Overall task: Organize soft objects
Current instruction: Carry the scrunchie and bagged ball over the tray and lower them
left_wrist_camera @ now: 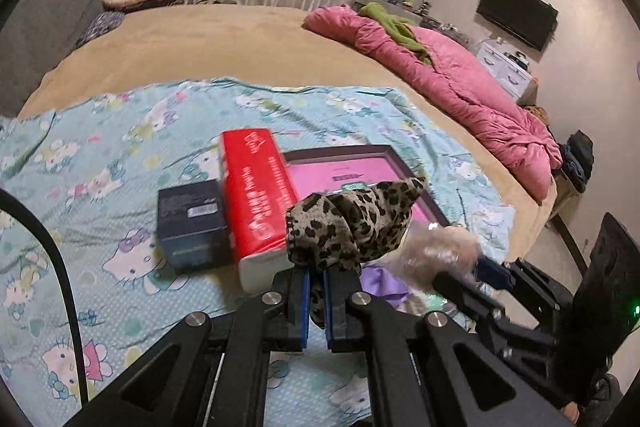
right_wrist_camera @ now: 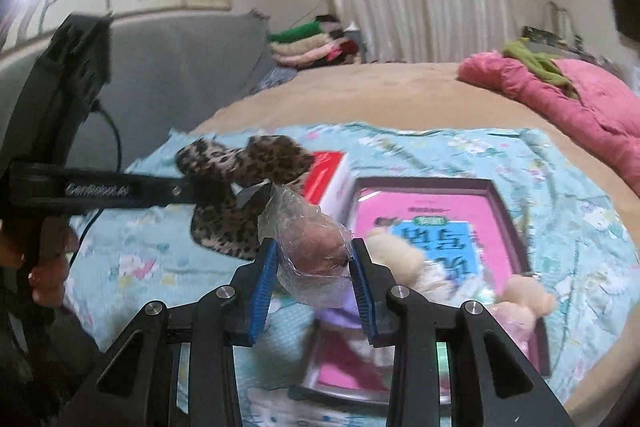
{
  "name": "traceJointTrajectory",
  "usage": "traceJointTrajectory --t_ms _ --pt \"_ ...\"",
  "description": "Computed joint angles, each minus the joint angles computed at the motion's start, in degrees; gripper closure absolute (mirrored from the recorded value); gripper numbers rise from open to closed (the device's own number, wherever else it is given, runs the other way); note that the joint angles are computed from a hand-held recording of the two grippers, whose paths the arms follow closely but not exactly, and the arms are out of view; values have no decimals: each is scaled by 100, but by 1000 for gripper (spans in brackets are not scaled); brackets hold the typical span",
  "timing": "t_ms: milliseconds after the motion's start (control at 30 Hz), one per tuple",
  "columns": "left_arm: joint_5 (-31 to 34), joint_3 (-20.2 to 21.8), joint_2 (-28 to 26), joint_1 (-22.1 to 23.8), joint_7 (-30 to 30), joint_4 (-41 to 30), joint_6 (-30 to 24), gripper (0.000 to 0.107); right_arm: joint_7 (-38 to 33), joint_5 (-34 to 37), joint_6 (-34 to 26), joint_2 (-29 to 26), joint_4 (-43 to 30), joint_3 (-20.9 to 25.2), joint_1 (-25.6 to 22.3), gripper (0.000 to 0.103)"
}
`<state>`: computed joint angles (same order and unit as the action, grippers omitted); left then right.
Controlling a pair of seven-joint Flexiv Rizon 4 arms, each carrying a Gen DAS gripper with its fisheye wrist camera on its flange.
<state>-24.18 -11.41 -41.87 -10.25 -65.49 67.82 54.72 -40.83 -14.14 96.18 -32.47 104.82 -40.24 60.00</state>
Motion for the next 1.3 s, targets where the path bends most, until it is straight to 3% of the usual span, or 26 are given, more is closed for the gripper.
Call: traceJointTrajectory --t_ms 133,333,967,1300 --pt "88 -4 -47 -128 10 -151 -77 102 117 321 162 49 310 -579 375 66" --pt "238 23 -101 -290 54 -247 -298 102 132 826 186 45 544 -984 638 66" --pt "376 86 -258 -527 117 -270 -1334 102 377 1046 68 90 748 -1048 609 66" --pt "768 266 -399 -705 -23 -394 -1357 102 614 854 -38 123 774 -857 375 66"
